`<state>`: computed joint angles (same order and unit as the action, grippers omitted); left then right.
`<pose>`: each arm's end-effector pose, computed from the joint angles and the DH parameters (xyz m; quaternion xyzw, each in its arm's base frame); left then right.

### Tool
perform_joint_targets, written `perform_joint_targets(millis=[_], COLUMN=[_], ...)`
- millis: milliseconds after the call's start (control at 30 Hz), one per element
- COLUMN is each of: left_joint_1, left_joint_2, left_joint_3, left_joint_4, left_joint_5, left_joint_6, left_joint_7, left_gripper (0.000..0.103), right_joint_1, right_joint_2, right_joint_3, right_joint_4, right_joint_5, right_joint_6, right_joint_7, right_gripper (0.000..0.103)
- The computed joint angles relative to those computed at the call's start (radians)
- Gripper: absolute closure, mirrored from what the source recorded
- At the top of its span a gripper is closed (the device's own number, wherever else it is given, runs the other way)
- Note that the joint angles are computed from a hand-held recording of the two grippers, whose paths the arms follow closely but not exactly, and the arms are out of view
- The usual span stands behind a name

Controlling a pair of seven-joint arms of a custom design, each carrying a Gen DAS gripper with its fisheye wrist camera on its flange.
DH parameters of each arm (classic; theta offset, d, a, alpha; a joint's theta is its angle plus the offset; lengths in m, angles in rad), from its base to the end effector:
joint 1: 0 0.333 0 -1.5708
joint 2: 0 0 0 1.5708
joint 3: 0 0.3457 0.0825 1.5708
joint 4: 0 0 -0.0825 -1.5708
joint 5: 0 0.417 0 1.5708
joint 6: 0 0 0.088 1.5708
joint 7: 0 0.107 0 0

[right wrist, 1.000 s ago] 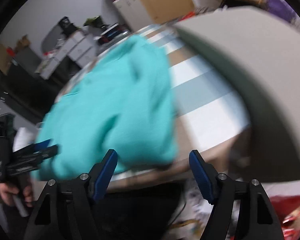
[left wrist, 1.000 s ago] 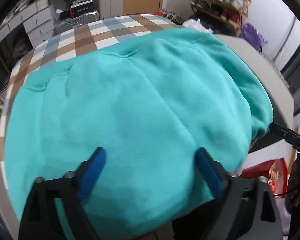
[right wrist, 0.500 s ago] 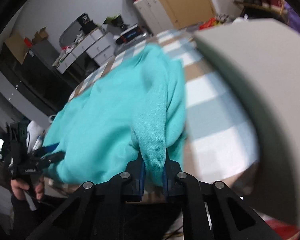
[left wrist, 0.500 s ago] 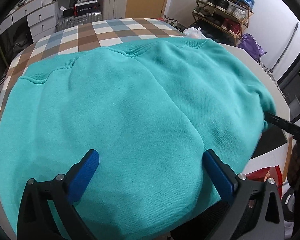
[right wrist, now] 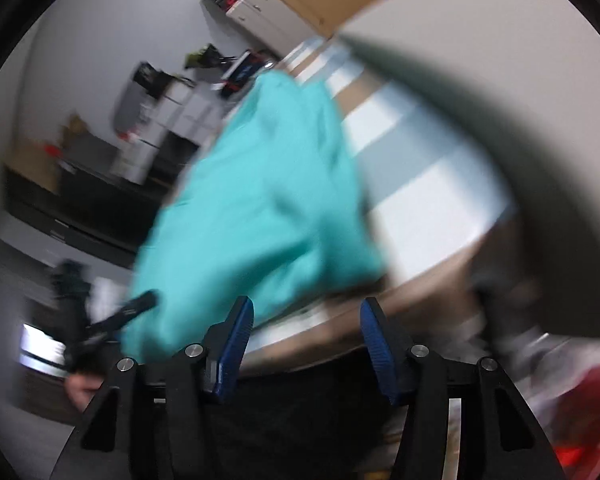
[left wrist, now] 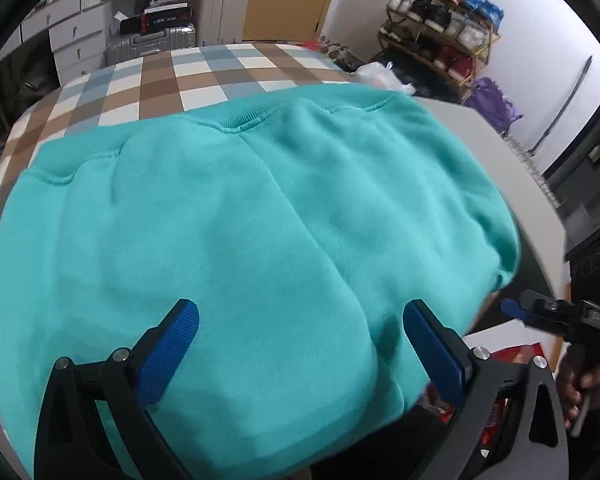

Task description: Fold large clothes

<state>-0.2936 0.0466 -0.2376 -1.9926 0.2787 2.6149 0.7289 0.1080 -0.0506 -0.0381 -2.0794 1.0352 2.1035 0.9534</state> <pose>0.5492 -0.3272 0.5181 -0.7124 0.6353 -0.2714 0.1233 0.5772 0.0811 0.4928 -0.6841 0.5837 0.1855 0.3961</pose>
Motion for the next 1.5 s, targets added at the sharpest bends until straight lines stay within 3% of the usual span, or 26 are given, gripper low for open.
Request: perform_joint_targets(millis=[67,167,267,500,667,767,833,900,967,1167,1267,1367,1467,1500], left_joint_1=[-0.009,-0.015,-0.012,-0.018,-0.022,-0.024,-0.025,-0.024,-0.023,-0.004,-0.001,0.009,0.005,0.004], left_joint_2=[0.036,0.051,0.045,0.040,0.045,0.042,0.040,0.033,0.037,0.032,0.033,0.029,0.021,0.013], left_joint_3=[0.000,0.005,0.006,0.007,0.009,0.010,0.011,0.014,0.013,0.019,0.017,0.017,0.016,0.015], left_joint_4=[0.040,0.060,0.053,0.044,0.049,0.045,0.037,0.019,0.022,-0.004,0.008,0.002,0.005,0.000], left_joint_5=[0.042,0.044,0.015,0.037,0.071,0.092,0.110,0.140,0.150,0.115,0.098,0.043,0.057,0.064], left_joint_6=[-0.065,-0.092,-0.087,-0.083,-0.086,-0.083,-0.073,-0.041,-0.040,0.036,0.022,0.029,-0.005,-0.008], left_joint_7=[-0.026,-0.039,-0.017,-0.021,-0.049,-0.065,-0.077,-0.100,-0.099,-0.054,-0.036,0.000,-0.004,-0.009], left_gripper=[0.003,0.001,0.001,0.001,0.001,0.001,0.001,0.001,0.001,0.001,0.001,0.001,0.001,0.001], right_joint_1=[-0.004,-0.004,0.009,0.041,0.035,0.032,0.038,0.047,0.056,0.101,0.148,0.196,0.236,0.242], right_joint_2=[0.044,0.090,0.125,0.140,0.177,0.184,0.169,0.151,0.137,0.081,0.067,0.046,0.054,0.054], right_joint_3=[-0.004,0.016,0.043,0.081,0.090,0.095,0.098,0.102,0.106,0.115,0.134,0.155,0.167,0.165], right_joint_4=[0.021,0.054,0.088,0.111,0.150,0.157,0.139,0.123,0.118,0.091,0.110,0.118,0.112,0.100], right_joint_5=[0.101,0.125,0.090,0.089,0.117,0.113,0.085,0.075,0.086,0.076,0.032,0.056,0.106,0.062], right_joint_6=[-0.073,-0.065,-0.024,0.143,0.158,0.172,0.206,0.254,0.287,0.411,0.491,0.571,0.670,0.686], right_joint_7=[0.037,0.097,0.193,0.211,0.099,0.115,0.112,0.075,0.024,-0.072,-0.083,-0.180,-0.247,-0.220], right_gripper=[0.047,0.043,0.043,0.035,0.035,0.035,0.040,0.066,0.077,0.083,0.083,0.083,0.083,0.083])
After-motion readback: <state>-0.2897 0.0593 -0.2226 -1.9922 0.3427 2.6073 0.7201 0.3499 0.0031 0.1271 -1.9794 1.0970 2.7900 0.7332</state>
